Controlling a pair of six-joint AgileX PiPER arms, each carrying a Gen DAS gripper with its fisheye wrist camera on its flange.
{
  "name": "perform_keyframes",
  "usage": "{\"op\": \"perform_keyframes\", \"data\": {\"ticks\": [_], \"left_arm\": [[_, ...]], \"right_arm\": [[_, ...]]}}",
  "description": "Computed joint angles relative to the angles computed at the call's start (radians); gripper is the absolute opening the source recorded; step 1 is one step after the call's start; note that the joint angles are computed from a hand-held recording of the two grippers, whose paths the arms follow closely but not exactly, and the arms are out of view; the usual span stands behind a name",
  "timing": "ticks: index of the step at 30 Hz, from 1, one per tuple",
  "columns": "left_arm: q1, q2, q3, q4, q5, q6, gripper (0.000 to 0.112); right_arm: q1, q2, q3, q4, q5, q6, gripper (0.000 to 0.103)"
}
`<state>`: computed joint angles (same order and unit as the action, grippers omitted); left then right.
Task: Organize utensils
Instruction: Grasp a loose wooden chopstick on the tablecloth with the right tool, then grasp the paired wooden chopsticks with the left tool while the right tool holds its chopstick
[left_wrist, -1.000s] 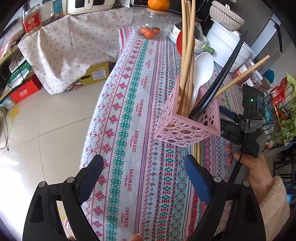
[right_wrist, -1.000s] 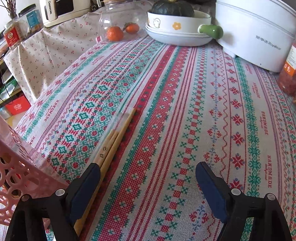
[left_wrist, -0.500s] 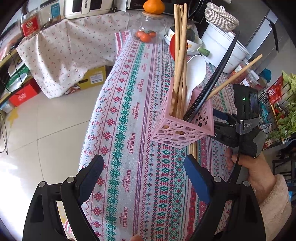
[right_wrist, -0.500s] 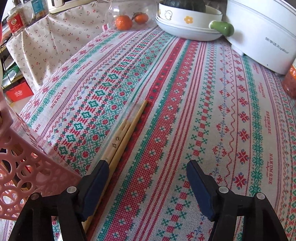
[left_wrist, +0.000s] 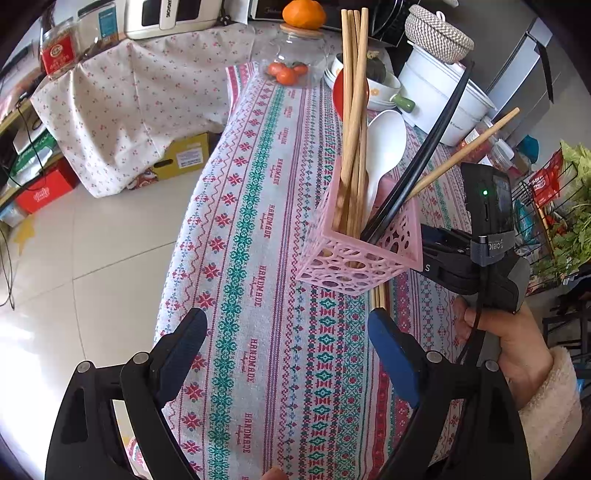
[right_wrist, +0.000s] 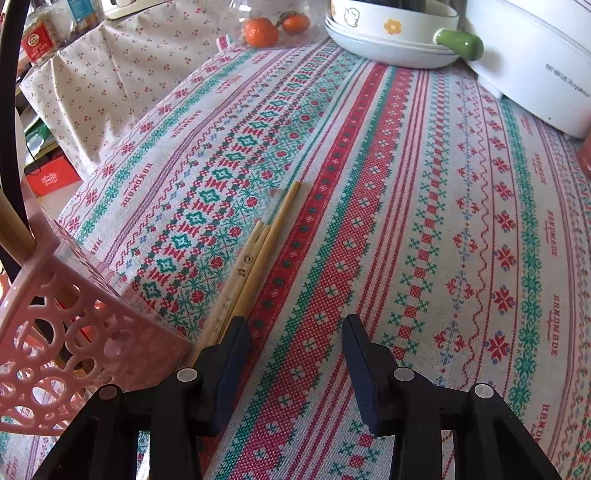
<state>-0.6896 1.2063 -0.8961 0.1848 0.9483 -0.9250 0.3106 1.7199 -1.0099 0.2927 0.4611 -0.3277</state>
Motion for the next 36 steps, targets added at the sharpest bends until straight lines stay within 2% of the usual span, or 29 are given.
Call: {"op": "perform_keyframes", "data": {"ticks": [6, 15, 21, 26, 28, 30, 31, 32, 36], "left_arm": [[0.006, 0.0, 0.0, -0.005, -0.004, 0.005, 0.091], [0.005, 0.0, 0.0, -0.005, -0.004, 0.003, 0.091], [0.007, -0.002, 0.002, -0.01, -0.007, 0.006, 0.091], [0.011, -0.009, 0.006, -0.015, -0.01, 0.011, 0.091], [0.013, -0.012, 0.005, -0.015, -0.011, 0.014, 0.091], [0.014, -0.015, 0.005, -0.018, -0.012, 0.018, 0.091], [0.015, -0.016, 0.005, -0.017, -0.012, 0.018, 0.091], [0.014, -0.018, 0.005, -0.017, -0.013, 0.018, 0.091], [0.011, -0.026, 0.007, -0.028, -0.015, 0.027, 0.091]], "right_arm": [[-0.023, 0.005, 0.001, 0.145, 0.015, -0.127, 0.044], [-0.022, 0.005, -0.001, 0.236, 0.031, -0.231, 0.044], [-0.016, 0.011, -0.006, 0.195, 0.044, -0.228, 0.042], [0.019, -0.016, 0.005, -0.039, 0.049, -0.053, 0.037], [0.014, -0.027, 0.01, -0.053, 0.066, -0.047, 0.037], [-0.003, -0.033, 0.005, -0.049, 0.096, -0.048, 0.031], [-0.012, -0.035, 0.006, -0.052, 0.101, -0.041, 0.022], [-0.021, -0.033, 0.003, -0.049, 0.106, -0.035, 0.017], [-0.056, -0.013, -0.032, -0.023, 0.158, 0.005, 0.006]]}}
